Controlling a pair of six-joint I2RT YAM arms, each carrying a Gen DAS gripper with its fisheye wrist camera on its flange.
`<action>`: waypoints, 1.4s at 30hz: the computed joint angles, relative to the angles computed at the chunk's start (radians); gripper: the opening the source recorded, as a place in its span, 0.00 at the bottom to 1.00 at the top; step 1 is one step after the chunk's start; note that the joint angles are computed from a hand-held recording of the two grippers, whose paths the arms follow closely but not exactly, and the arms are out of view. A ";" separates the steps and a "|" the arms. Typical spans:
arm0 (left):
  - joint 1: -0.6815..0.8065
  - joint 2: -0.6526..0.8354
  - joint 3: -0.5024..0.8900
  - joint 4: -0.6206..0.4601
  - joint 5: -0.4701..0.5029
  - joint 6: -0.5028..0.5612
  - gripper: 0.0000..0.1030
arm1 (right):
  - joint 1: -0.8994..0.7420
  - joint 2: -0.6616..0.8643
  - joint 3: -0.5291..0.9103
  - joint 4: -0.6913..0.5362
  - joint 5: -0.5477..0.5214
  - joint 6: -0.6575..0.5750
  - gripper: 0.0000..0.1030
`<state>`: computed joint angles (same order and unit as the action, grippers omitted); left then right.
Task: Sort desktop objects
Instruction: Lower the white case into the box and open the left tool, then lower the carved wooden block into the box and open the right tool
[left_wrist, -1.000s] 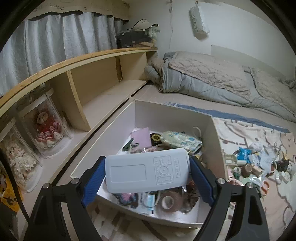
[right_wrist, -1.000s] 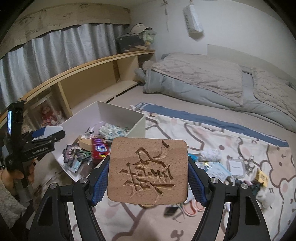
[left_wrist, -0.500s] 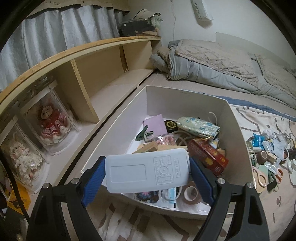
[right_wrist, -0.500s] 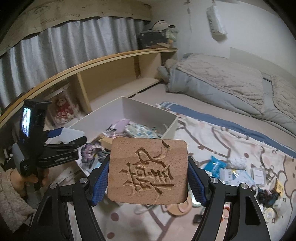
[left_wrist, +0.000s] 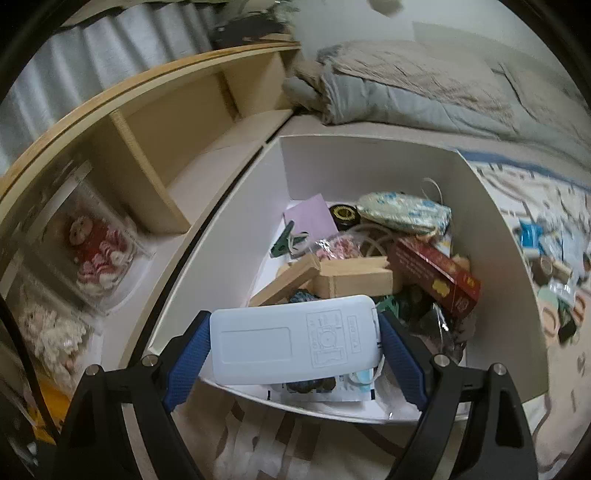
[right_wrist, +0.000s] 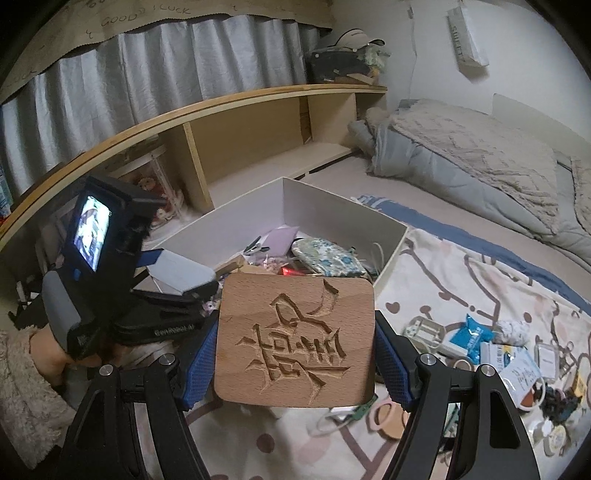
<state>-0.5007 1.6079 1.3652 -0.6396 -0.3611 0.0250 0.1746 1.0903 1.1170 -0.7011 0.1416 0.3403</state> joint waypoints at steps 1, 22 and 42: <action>-0.003 0.006 -0.001 0.005 -0.006 0.023 0.86 | 0.000 0.008 0.002 0.006 -0.002 0.000 0.74; 0.027 0.084 0.051 -0.017 0.110 0.172 0.86 | -0.041 0.092 -0.006 0.067 -0.051 0.019 0.74; 0.068 0.009 -0.009 0.048 0.109 0.110 0.92 | -0.053 0.160 0.009 0.090 -0.108 0.045 0.74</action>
<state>-0.4326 1.6171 1.3565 -0.5912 -0.2521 0.1347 0.1219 1.2507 1.1256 -0.6108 0.0333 0.3856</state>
